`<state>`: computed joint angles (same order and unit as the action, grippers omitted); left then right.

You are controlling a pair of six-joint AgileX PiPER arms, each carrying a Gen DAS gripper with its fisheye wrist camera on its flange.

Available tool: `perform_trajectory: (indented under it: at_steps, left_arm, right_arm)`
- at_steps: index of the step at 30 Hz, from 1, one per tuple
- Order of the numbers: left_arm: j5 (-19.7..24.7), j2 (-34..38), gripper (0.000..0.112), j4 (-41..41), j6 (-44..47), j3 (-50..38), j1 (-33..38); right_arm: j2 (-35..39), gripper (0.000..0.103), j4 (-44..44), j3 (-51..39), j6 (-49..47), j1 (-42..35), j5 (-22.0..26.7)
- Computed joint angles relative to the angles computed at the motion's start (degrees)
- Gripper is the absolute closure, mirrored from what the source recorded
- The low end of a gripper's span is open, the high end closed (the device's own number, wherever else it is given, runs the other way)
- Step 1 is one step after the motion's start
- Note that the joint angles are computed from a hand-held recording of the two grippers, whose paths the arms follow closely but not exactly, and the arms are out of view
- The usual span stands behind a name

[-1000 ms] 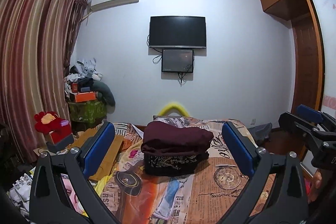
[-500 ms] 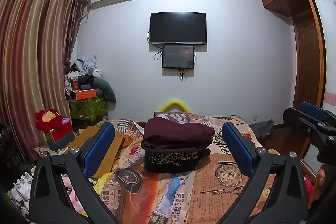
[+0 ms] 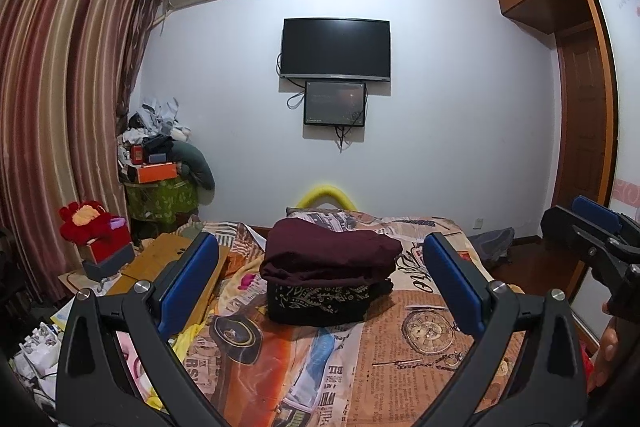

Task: Fold large clothes

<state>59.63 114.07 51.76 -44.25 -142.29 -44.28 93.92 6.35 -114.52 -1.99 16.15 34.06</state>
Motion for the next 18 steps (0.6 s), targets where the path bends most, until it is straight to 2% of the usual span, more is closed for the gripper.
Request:
perform_trajectory:
  at_steps: [11,18]
  left_arm:
    - [-0.23,0.13,0.01,-2.22,0.65,0.12,0.69]
    - [-3.05,-2.09,0.01,-2.55,-1.19,4.74,1.01]
  right_arm:
    - [1.06,0.004,-4.03,-1.62,2.38,1.09,0.39]
    - [1.44,0.004,-4.15,-2.0,2.95,0.93,0.85]
